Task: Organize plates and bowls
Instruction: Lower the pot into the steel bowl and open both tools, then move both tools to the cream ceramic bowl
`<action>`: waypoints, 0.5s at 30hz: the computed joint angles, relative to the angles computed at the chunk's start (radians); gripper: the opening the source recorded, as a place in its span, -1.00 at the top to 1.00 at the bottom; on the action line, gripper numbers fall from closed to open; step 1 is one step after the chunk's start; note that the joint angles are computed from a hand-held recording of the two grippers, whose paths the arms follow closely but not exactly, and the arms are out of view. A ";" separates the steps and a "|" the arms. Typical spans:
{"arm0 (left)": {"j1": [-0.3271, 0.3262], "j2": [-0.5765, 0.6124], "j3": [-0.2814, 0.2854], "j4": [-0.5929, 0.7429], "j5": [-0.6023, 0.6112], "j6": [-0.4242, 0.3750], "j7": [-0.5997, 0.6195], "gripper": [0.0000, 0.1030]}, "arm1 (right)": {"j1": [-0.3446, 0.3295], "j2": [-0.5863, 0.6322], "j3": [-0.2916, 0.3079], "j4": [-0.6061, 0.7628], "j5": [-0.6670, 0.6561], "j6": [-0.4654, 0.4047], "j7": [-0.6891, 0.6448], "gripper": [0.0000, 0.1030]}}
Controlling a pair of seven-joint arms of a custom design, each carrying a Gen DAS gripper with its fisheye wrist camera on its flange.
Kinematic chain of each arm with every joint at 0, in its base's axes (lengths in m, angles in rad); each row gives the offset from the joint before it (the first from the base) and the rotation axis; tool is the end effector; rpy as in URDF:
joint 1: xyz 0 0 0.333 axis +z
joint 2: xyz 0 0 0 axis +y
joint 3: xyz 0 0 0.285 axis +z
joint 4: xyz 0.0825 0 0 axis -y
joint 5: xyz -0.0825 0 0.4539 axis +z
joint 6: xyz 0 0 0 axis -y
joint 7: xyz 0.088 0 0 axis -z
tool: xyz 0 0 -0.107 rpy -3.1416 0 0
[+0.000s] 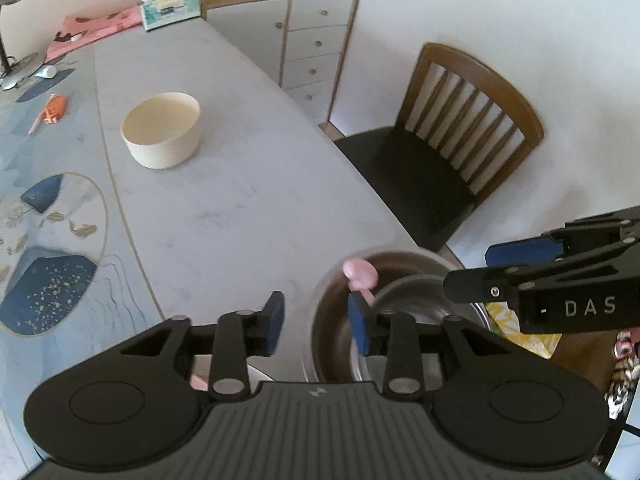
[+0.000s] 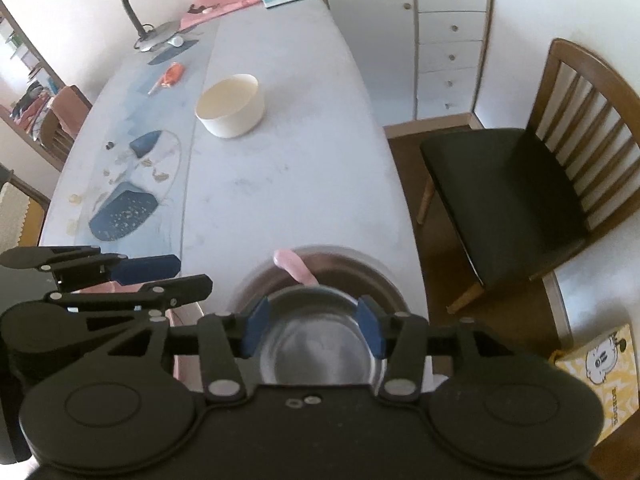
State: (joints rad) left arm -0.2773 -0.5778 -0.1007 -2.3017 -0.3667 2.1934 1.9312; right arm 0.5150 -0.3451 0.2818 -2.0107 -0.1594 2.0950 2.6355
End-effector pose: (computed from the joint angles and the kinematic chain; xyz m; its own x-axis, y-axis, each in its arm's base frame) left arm 0.4607 -0.2021 0.5736 -0.5823 -0.8019 0.1338 -0.7374 0.4516 -0.5024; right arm 0.3917 0.4130 0.6006 -0.1596 -0.9625 -0.2193 -0.8815 0.2389 -0.4074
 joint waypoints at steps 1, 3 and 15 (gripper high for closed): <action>0.004 0.007 -0.001 0.007 0.002 0.010 -0.005 0.09 | -0.002 0.012 -0.004 0.012 -0.001 0.003 -0.011 -0.01; 0.012 0.019 0.001 0.019 0.009 0.029 -0.006 0.00 | -0.007 0.037 -0.008 0.040 -0.007 0.006 -0.027 -0.05; 0.069 0.166 -0.011 0.160 0.063 0.081 -0.075 -0.29 | -0.027 0.209 -0.054 0.217 -0.030 0.046 -0.118 -0.33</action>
State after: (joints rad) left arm -0.2081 -0.4116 -0.1115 -2.1414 -0.3032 2.2739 1.8557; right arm 0.4884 -0.1359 0.2276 -1.7939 -0.1893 2.1414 2.5180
